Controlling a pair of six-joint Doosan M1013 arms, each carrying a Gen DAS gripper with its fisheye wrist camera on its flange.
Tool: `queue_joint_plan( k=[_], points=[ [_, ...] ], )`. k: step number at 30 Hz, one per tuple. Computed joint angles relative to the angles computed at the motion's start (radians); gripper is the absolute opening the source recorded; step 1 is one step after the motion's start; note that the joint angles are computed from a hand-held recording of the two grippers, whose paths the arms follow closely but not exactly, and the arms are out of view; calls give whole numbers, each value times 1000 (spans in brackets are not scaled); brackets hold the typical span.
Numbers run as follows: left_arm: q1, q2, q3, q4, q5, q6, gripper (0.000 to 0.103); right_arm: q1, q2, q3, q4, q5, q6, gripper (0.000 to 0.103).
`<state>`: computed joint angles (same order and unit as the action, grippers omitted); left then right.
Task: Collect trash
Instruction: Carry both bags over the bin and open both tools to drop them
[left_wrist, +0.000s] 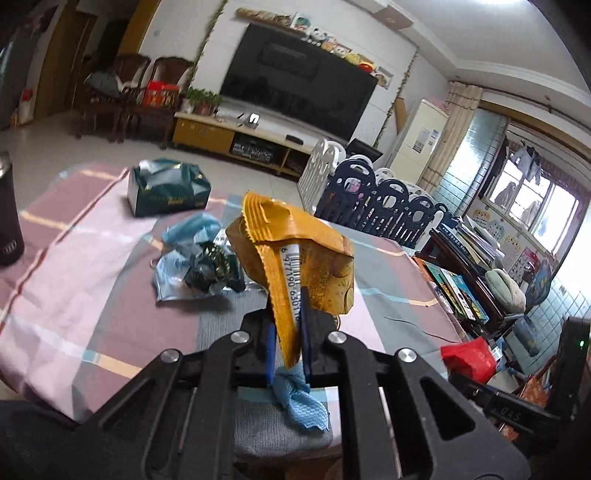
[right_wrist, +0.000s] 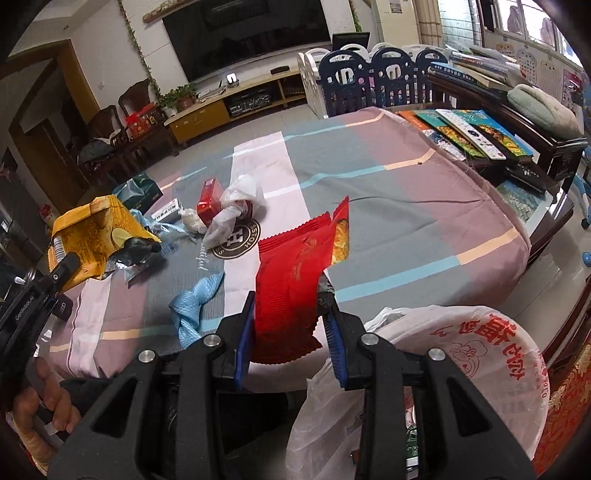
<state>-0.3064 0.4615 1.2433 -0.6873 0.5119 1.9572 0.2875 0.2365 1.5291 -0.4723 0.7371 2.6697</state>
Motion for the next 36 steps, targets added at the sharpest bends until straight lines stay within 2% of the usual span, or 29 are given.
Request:
queue_joint_plan(
  k=[7, 14, 17, 19, 21, 22, 24, 27, 30, 31, 33, 35, 36],
  points=[
    [-1, -21, 3, -119, 76, 91, 12, 7, -83, 50, -107, 8, 89, 35],
    [-10, -33, 12, -139, 126, 99, 12, 22, -163, 117, -145, 127, 116, 35],
    [-18, -41, 16, -163, 146, 140, 12, 16, -174, 145, -61, 168, 55, 35],
    [-26, -43, 17, -176, 170, 168, 12, -2, -160, 141, 71, 213, -72, 43],
    [-26, -33, 6, -242, 264, 255, 12, -13, -140, 135, 142, 283, -128, 54],
    [-27, -27, 1, -272, 309, 300, 12, -17, -146, 145, 141, 279, -103, 58],
    [-41, -19, -7, -279, 388, 369, 12, -26, -170, 170, 112, 253, -3, 75],
    [-63, 18, -47, -278, 586, 418, 12, -41, -216, 199, 42, 213, 149, 79],
    [-98, 70, -91, -254, 796, 423, 12, -42, -251, 210, -75, 236, 263, 79],
    [-114, 76, -94, -219, 827, 435, 13, -40, -260, 212, -115, 251, 296, 79],
    [-151, 74, -84, -112, 831, 468, 24, -44, -271, 213, -149, 268, 321, 79],
    [-173, 65, -67, -35, 803, 482, 69, -51, -280, 218, -159, 272, 334, 80],
    [-176, 57, -56, -13, 767, 486, 75, -55, -281, 221, -155, 271, 336, 81]
  ],
)
